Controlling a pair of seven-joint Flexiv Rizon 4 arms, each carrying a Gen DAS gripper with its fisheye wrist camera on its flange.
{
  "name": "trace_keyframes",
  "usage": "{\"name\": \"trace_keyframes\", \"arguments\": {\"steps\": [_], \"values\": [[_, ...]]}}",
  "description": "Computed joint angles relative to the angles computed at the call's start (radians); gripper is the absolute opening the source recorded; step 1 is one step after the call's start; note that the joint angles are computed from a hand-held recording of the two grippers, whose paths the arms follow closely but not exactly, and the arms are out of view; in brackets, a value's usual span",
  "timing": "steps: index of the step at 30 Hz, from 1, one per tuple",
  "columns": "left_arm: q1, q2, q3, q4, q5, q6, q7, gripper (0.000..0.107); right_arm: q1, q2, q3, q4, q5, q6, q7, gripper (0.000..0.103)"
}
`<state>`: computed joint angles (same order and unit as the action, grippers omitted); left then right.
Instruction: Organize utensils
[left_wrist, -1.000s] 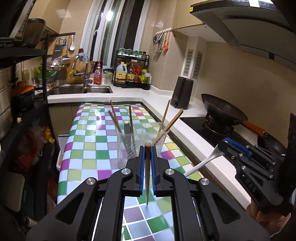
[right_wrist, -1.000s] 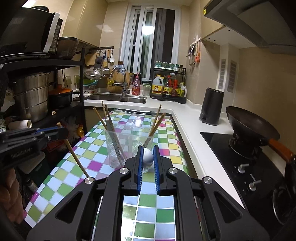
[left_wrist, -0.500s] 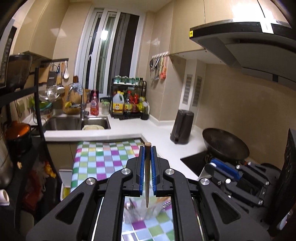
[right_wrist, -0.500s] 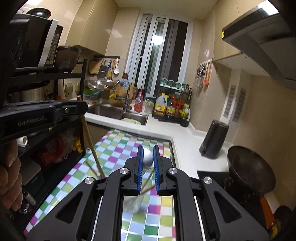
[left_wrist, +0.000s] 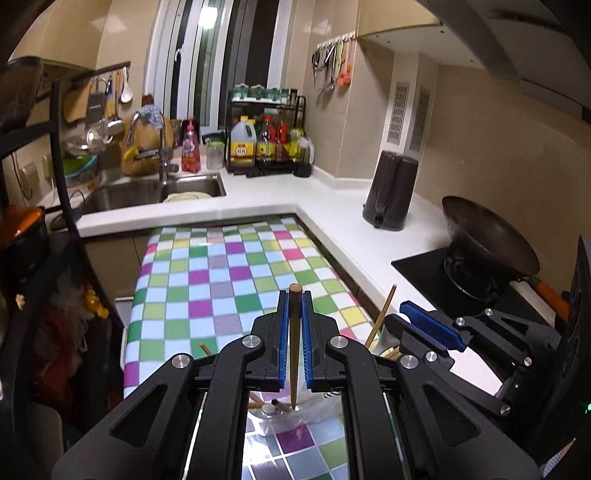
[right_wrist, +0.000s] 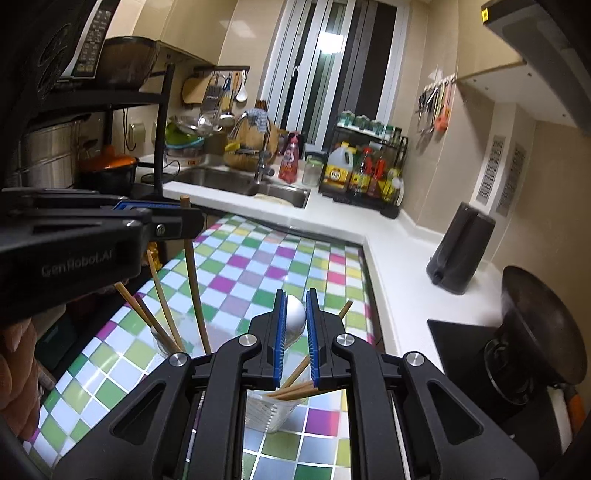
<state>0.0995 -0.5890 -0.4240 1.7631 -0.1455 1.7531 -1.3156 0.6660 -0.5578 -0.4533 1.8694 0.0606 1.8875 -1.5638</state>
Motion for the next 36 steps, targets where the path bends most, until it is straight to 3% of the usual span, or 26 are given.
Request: {"name": "trace_keyframes", "arguments": {"steps": [3, 4, 5, 7, 13, 15, 17, 20, 24, 27, 29, 32, 36], "values": [[0.013, 0.02, -0.005, 0.033, 0.013, 0.039, -0.01, 0.025, -0.021, 0.007, 0.025, 0.007, 0.004, -0.006, 0.023, 0.015], [0.006, 0.031, 0.006, 0.045, 0.02, 0.055, -0.018, 0.028, -0.019, 0.015, 0.023, 0.017, 0.008, 0.006, 0.025, 0.023], [-0.012, 0.046, 0.032, 0.058, 0.025, 0.07, -0.026, 0.028, -0.013, 0.022, 0.018, 0.028, 0.016, 0.019, 0.023, 0.03], [-0.028, 0.069, 0.057, 0.08, 0.037, 0.091, -0.045, 0.028, 0.006, 0.043, 0.004, 0.052, 0.039, 0.039, 0.012, 0.032], [0.009, 0.143, 0.043, 0.186, 0.11, 0.164, -0.144, 0.031, 0.033, 0.145, 0.027, 0.154, 0.131, 0.122, -0.07, 0.039], [0.018, 0.165, 0.047, 0.226, 0.142, 0.192, -0.183, 0.036, 0.036, 0.176, 0.046, 0.192, 0.168, 0.156, -0.105, 0.044], [0.014, 0.18, 0.07, 0.268, 0.175, 0.236, -0.219, 0.046, 0.049, 0.196, 0.054, 0.226, 0.216, 0.193, -0.144, 0.058], [-0.048, 0.181, 0.166, 0.348, 0.186, 0.35, -0.271, 0.06, 0.059, 0.209, 0.08, 0.273, 0.297, 0.243, -0.187, 0.08], [-0.142, 0.108, 0.273, 0.422, 0.149, 0.492, -0.335, 0.069, 0.005, 0.17, 0.168, 0.315, 0.362, 0.322, -0.204, 0.088], [-0.243, 0.043, 0.35, 0.439, 0.048, 0.573, -0.309, 0.078, -0.042, 0.099, 0.225, 0.31, 0.395, 0.381, -0.219, 0.095], [-0.24, 0.022, 0.34, 0.441, 0.034, 0.564, -0.325, 0.084, -0.076, 0.058, 0.254, 0.299, 0.397, 0.384, -0.238, 0.095], [-0.281, -0.015, 0.37, 0.434, -0.001, 0.609, -0.292, 0.087, -0.142, 0.013, 0.303, 0.283, 0.375, 0.389, -0.221, 0.096], [-0.261, -0.049, 0.344, 0.419, 0.016, 0.62, -0.306, 0.091, -0.205, -0.044, 0.35, 0.266, 0.352, 0.438, -0.164, 0.097]]}}
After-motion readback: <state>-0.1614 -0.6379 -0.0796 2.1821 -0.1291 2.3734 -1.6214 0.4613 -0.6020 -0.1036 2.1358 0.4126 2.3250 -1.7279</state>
